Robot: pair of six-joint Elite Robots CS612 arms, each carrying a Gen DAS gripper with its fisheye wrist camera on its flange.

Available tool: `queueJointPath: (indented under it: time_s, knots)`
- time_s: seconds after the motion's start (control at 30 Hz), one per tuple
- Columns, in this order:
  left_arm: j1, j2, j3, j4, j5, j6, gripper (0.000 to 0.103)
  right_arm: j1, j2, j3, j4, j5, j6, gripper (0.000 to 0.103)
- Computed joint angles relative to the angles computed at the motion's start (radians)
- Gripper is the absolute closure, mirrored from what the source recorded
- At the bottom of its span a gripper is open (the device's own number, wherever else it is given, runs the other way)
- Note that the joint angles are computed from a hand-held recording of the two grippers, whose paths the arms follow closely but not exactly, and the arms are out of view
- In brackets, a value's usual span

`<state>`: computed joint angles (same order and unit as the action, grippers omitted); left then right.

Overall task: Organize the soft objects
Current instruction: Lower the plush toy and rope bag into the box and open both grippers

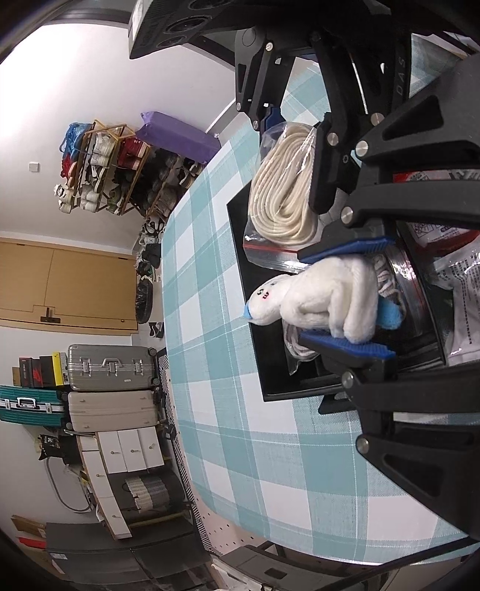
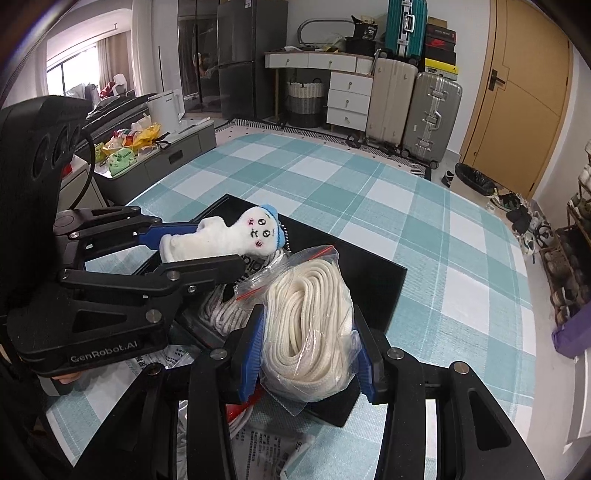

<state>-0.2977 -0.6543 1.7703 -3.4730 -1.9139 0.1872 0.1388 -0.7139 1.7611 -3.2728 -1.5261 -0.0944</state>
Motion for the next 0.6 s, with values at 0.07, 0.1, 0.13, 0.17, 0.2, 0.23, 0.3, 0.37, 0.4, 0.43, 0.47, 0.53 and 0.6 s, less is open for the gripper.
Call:
queueJointPath:
  time_s: [0.07,0.1,0.13,0.17,0.2,0.23,0.3,0.37,0.4,0.43,0.47,0.53,0.6]
  knots:
    - [-0.001,0.003,-0.002,0.001,0.005,0.000,0.066,0.001,0.004,-0.006,0.003,-0.001,-0.006,0.060]
    - [-0.001,0.003,-0.003,0.003,0.007,0.000,0.066,0.002,0.007,-0.010,0.008,-0.007,-0.009,0.060]
    - [-0.001,0.004,-0.004,0.006,0.008,0.001,0.066,0.003,0.009,-0.013,0.009,-0.012,-0.014,0.060]
    - [-0.002,0.006,-0.006,0.007,0.010,0.000,0.066,0.003,0.013,-0.015,0.004,-0.012,-0.021,0.060]
    - [-0.001,0.007,-0.007,0.011,0.008,-0.001,0.066,0.003,0.017,-0.016,-0.009,-0.010,-0.031,0.060]
    - [-0.001,0.008,-0.009,0.014,0.008,-0.001,0.066,0.005,0.019,-0.018,-0.011,-0.018,-0.037,0.060]
    - [-0.001,0.011,-0.010,0.014,0.006,0.000,0.066,0.009,0.025,-0.025,-0.004,-0.044,-0.047,0.060]
    - [-0.002,0.011,-0.010,0.015,0.005,0.010,0.066,0.006,0.029,-0.027,-0.004,-0.034,-0.045,0.060]
    - [-0.002,0.011,-0.011,0.017,0.007,0.014,0.066,0.005,0.030,-0.028,-0.008,-0.032,-0.044,0.060]
    - [-0.004,0.011,-0.010,0.019,0.009,0.020,0.066,0.004,0.031,-0.028,-0.008,-0.030,-0.045,0.060]
    - [-0.005,0.010,-0.010,0.022,0.011,0.025,0.065,0.003,0.031,-0.029,-0.008,-0.028,-0.046,0.060]
    - [-0.007,0.010,-0.013,0.027,0.015,0.027,0.065,0.002,0.033,-0.032,-0.007,-0.024,-0.051,0.060]
    - [-0.009,0.010,-0.015,0.033,0.021,0.025,0.063,0.001,0.036,-0.033,-0.019,-0.026,-0.064,0.060]
